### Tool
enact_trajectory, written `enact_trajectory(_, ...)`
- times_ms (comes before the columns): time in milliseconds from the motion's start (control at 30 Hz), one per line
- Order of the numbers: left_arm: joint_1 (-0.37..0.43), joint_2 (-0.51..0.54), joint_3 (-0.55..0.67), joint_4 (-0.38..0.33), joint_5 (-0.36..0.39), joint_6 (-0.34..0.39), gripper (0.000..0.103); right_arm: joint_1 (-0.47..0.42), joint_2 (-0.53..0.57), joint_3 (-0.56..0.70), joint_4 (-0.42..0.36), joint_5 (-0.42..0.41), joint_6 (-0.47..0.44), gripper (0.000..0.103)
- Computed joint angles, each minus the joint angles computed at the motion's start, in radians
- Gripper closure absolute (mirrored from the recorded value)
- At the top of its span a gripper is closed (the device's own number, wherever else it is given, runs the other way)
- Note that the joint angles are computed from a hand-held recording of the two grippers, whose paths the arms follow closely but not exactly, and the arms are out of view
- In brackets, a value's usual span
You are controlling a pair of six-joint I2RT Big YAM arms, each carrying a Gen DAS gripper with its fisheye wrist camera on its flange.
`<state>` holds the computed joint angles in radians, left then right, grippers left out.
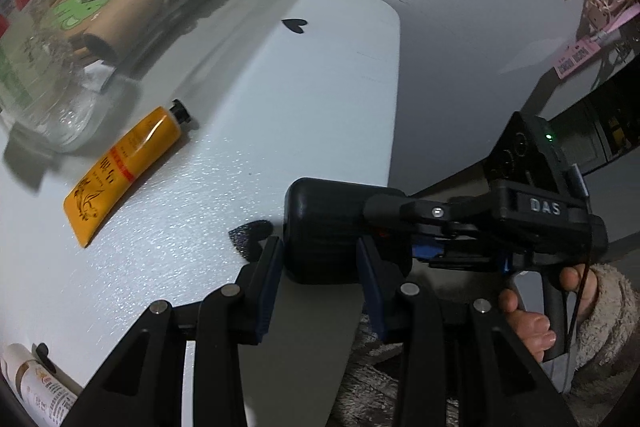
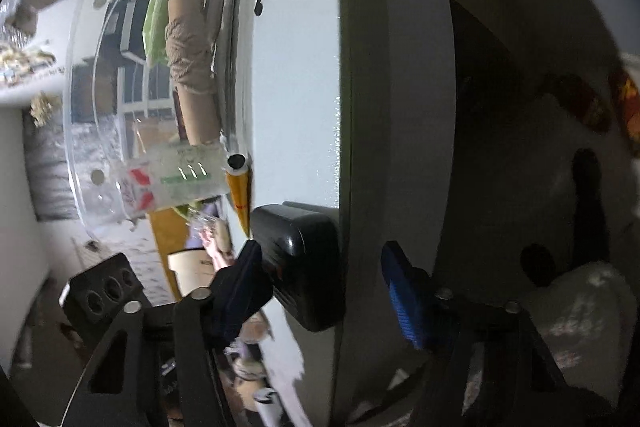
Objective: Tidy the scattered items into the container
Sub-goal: 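Close the right gripper on the black case while the left gripper holds it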
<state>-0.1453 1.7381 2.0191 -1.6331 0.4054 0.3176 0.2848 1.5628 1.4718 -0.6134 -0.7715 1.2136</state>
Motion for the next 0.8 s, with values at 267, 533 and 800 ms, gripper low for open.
enact_trajectory(267,0.015,-0.027,-0.031,0.015,0.039,0.004,0.065,-0.006,-0.001,0.078,-0.122,0.025,-0.073,0.07)
enact_trajectory(533,0.045,-0.058,-0.052,0.071,0.147,-0.039,0.063,0.014,0.068,0.284,-0.372,0.041,-0.254,0.074)
enact_trajectory(800,0.108,-0.074,-0.079,0.103,0.22,-0.086,0.063,0.043,0.162,0.476,-0.538,0.043,-0.36,0.074)
